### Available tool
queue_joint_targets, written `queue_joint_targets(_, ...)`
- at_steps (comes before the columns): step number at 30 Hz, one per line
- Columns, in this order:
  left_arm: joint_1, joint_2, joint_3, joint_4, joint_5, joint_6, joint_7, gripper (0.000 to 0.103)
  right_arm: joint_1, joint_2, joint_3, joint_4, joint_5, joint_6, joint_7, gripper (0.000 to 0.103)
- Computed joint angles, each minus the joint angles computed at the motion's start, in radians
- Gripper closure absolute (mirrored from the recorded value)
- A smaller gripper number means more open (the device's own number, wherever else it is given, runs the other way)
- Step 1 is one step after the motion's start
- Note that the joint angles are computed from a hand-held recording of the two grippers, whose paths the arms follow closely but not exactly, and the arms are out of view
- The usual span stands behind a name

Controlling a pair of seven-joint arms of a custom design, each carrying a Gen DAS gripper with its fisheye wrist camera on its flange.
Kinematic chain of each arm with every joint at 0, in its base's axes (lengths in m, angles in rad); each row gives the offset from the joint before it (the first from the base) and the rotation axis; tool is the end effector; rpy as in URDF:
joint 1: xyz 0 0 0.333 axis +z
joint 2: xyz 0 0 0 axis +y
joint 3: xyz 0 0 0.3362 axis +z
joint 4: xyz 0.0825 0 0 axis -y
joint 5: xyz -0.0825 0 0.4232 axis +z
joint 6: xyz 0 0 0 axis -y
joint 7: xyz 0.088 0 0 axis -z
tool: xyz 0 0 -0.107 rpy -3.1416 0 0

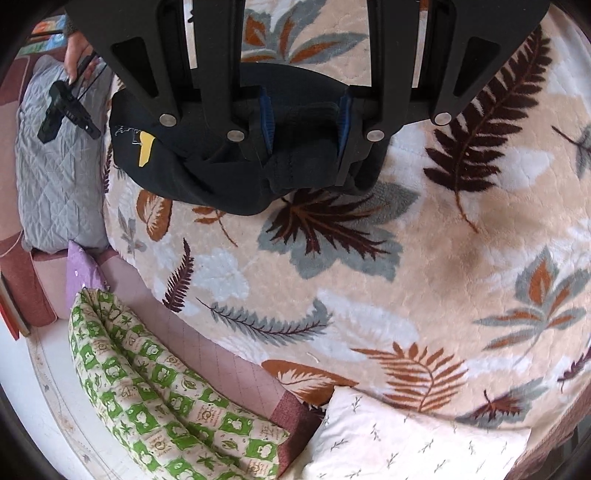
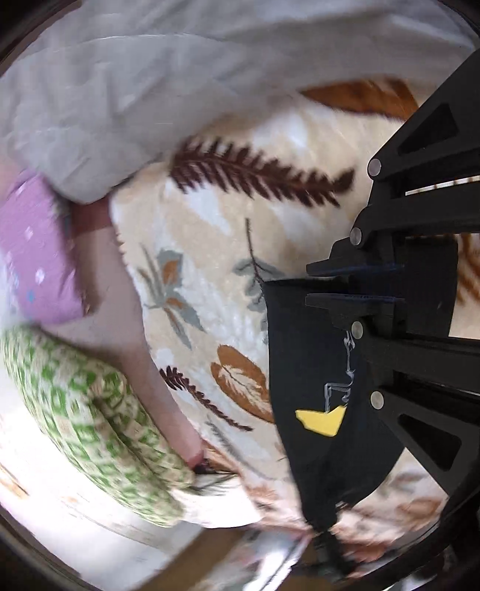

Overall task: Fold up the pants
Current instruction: 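Lift the waistband with both grippers and fold it over toward the cuffs, then open both grippers and release the folded waistband onto the pants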

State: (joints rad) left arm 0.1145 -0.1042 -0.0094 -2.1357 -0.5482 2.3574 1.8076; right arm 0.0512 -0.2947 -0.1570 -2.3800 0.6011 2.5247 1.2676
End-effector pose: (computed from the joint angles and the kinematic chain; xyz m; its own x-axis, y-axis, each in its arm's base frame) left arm 0.5789 0.0540 0.4902 0.1099 -0.9101 0.3996 -0.9087 -0.2549 -0.3306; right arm 0.5114 -0.0632 0.4792 -0.1074 -0.9004 -0.4216 -0.8557 0.2996 -0.4219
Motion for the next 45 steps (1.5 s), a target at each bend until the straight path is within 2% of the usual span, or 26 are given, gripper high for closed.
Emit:
queue_joint_targets(1,-0.001,-0.001,0.000,0.001,-0.002,0.002,0.006,0.078,0.005,0.015,0.001,0.010,0.010,-0.012,0.011,0.090)
queue_joint_targets(5,-0.002,0.003,-0.002,0.007,0.008,-0.001,0.006,0.078,0.000,0.090,0.028,0.066,-0.032,-0.046,0.068,0.062)
queue_joint_targets(7,-0.002,0.007,-0.003,0.013,0.013,-0.003,0.012,0.078,-0.015,0.127,0.060,0.090,-0.134,-0.050,0.147,0.062)
queue_joint_targets(8,-0.002,0.008,-0.005,0.015,0.020,0.001,0.009,0.078,-0.014,0.138,0.062,0.098,-0.144,-0.062,0.151,0.062)
queue_joint_targets(9,-0.002,0.012,-0.005,0.019,0.024,0.001,0.007,0.078,-0.015,0.144,0.069,0.102,-0.166,-0.062,0.164,0.063)
queue_joint_targets(10,-0.001,0.017,-0.005,0.024,0.024,-0.003,0.005,0.078,-0.010,0.144,0.073,0.099,-0.174,-0.052,0.152,0.067)
queue_joint_targets(11,-0.001,0.019,-0.006,0.027,0.026,-0.002,0.000,0.078,-0.005,0.144,0.075,0.100,-0.180,-0.050,0.136,0.091)
queue_joint_targets(12,0.000,0.023,-0.006,0.032,0.026,-0.003,-0.005,0.078,-0.001,0.146,0.074,0.107,-0.175,-0.065,0.121,0.100)
queue_joint_targets(21,-0.004,-0.002,-0.008,0.022,0.003,0.006,0.005,0.078,0.020,0.044,0.035,0.093,-0.010,-0.065,0.009,0.100)
queue_joint_targets(27,-0.019,-0.067,0.004,-0.053,-0.009,0.020,0.048,0.078,0.026,-0.068,-0.007,-0.007,0.084,-0.047,-0.024,0.100)
queue_joint_targets(36,-0.037,-0.151,0.032,-0.187,-0.010,0.031,0.136,0.078,0.027,-0.162,-0.059,-0.156,0.176,-0.005,-0.038,0.100)
queue_joint_targets(45,-0.054,-0.204,0.027,-0.272,0.084,0.072,0.234,0.078,0.030,-0.211,-0.086,-0.244,0.235,0.025,-0.048,0.100)
